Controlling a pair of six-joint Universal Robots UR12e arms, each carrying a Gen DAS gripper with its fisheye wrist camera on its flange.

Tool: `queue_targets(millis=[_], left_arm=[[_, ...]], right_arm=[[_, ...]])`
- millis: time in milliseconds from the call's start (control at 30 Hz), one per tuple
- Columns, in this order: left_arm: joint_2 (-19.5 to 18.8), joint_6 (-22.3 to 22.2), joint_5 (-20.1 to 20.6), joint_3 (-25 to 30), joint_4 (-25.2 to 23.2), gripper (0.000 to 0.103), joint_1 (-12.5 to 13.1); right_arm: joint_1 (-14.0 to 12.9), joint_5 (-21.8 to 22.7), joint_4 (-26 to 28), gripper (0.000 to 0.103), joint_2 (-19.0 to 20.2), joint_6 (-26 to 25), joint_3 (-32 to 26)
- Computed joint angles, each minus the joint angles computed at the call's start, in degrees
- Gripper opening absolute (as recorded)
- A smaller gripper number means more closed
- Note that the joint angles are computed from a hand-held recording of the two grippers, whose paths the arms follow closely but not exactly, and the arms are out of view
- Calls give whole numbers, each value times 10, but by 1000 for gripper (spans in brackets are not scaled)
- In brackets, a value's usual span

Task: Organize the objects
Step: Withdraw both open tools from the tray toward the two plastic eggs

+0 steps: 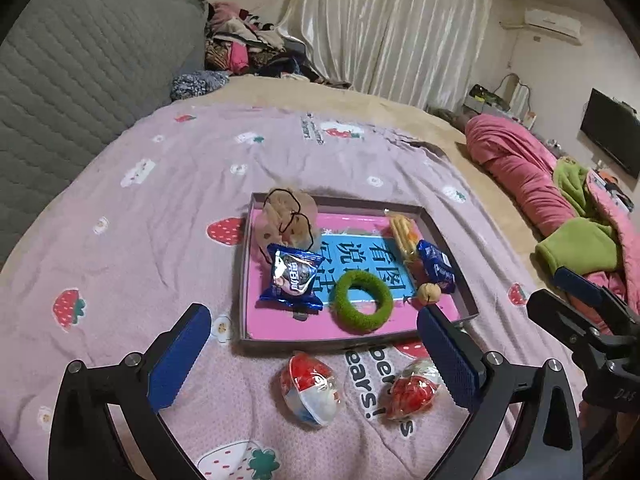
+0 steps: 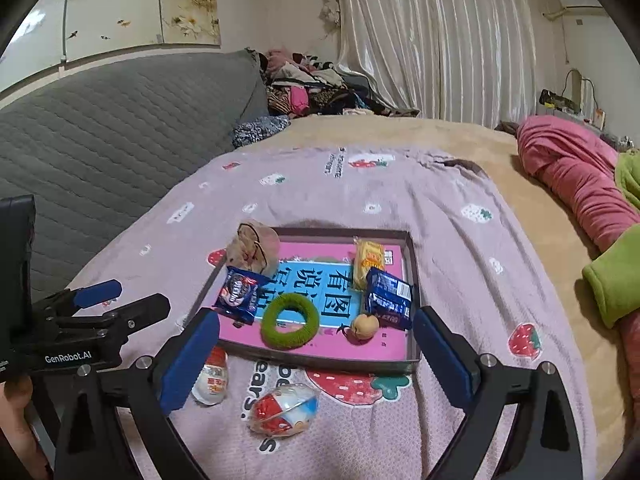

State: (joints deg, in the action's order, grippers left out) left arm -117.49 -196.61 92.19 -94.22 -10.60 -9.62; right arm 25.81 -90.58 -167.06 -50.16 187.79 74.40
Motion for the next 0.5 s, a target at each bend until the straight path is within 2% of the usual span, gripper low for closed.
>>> queue_targets(millis=[500], left_arm=[[48, 13, 27, -36, 8, 103, -11]], right_arm=[[9, -6, -29, 100, -38, -7, 34]])
